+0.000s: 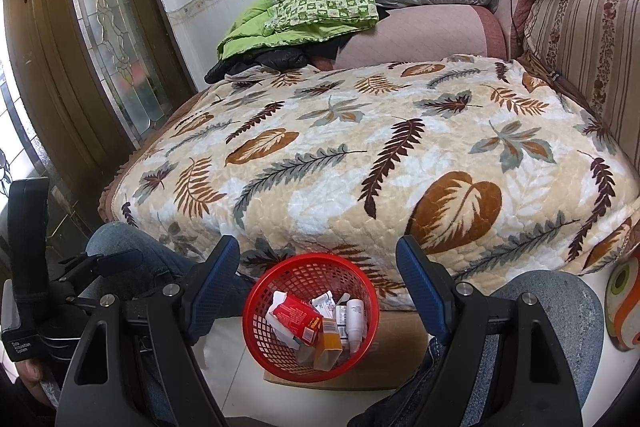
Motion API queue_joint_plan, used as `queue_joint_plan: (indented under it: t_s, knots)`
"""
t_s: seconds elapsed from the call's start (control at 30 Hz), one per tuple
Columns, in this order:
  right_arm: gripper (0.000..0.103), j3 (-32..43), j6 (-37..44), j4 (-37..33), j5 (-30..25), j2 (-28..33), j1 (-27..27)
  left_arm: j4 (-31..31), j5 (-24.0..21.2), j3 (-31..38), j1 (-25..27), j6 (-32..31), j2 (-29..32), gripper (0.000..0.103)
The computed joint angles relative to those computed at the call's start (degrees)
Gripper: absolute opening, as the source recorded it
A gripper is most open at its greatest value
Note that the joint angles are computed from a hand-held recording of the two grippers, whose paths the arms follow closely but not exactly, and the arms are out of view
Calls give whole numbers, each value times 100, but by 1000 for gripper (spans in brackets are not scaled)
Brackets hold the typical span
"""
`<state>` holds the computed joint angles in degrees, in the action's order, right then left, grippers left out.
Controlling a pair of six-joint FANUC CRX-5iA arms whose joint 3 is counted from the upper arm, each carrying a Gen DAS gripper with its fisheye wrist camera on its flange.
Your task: Collect trash
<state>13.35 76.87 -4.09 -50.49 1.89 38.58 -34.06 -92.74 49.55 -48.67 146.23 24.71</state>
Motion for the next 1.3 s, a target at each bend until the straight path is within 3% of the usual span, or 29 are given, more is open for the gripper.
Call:
queue_joint_plan:
  t_s: [1.3]
  knots:
    - [79,16,-24,27,-8,16,19,78,25,-130,44,-71,-105,92]
